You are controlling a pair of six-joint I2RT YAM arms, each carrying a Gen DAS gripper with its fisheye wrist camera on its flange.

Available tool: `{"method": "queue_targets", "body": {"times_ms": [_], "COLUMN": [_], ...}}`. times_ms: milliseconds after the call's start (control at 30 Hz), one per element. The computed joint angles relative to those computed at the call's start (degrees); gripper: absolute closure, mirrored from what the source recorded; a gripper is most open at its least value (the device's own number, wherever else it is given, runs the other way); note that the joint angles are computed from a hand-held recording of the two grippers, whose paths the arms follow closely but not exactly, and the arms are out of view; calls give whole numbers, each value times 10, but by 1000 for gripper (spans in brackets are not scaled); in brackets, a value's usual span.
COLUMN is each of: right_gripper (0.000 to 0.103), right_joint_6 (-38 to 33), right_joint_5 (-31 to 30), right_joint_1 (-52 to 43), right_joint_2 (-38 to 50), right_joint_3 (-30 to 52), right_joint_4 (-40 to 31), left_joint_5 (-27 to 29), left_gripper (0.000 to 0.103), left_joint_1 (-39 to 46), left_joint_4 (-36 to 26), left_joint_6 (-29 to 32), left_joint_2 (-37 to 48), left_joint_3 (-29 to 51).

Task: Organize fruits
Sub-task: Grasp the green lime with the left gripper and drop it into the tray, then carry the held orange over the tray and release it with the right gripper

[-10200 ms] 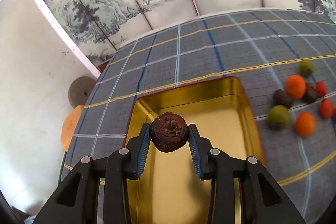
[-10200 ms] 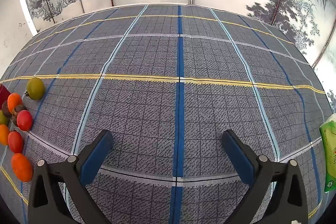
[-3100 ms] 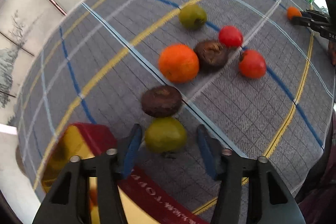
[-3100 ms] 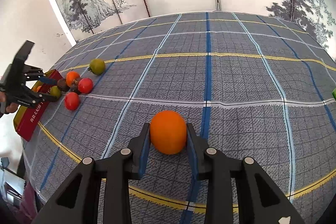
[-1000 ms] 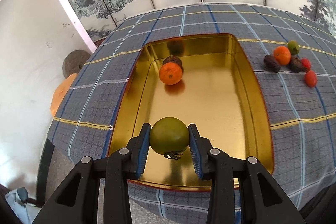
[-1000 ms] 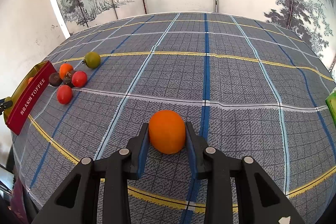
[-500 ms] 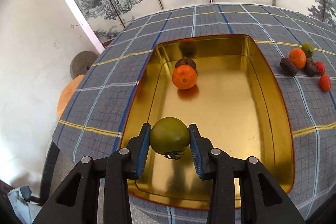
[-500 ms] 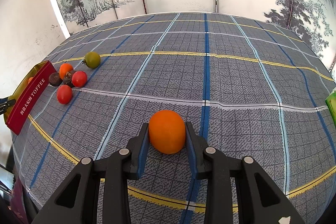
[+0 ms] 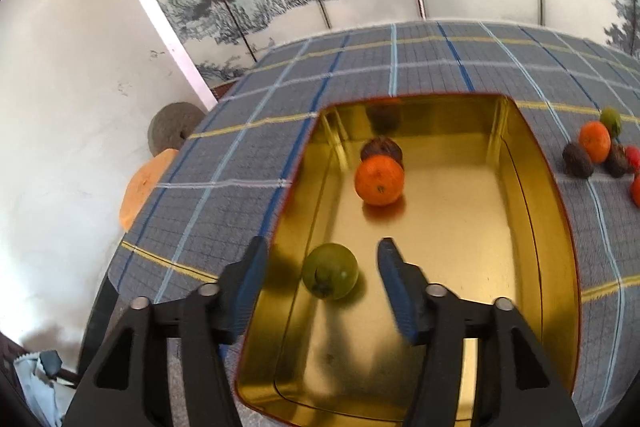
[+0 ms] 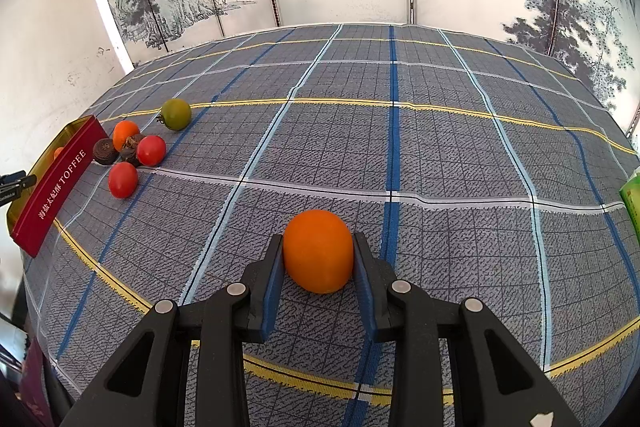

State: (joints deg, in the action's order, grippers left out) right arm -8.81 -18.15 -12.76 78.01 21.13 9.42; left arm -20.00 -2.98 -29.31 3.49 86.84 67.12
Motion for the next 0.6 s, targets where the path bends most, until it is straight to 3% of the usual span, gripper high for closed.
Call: {"method": "queue_targets", "body": {"times_ms": [200, 267, 600], "right_gripper": [73, 73, 74], "right_joint_6": [0, 0, 25], "right_joint_5": [0, -1, 0], "right_joint_1": [0, -2, 3], "right_joint_2": [0, 0, -56], "right_joint_3": [0, 0, -26], "right_joint_4": [0, 1, -17], "left_joint_5": [63, 90, 138], "left_gripper": [40, 34, 27], "left_joint_1": [12, 15, -4], "left_joint_4": [7, 1, -64], "left_joint_6": [-35, -52, -79], "left_joint_2": [-76, -112, -258], "left_joint_3": [-40, -62, -119]}}
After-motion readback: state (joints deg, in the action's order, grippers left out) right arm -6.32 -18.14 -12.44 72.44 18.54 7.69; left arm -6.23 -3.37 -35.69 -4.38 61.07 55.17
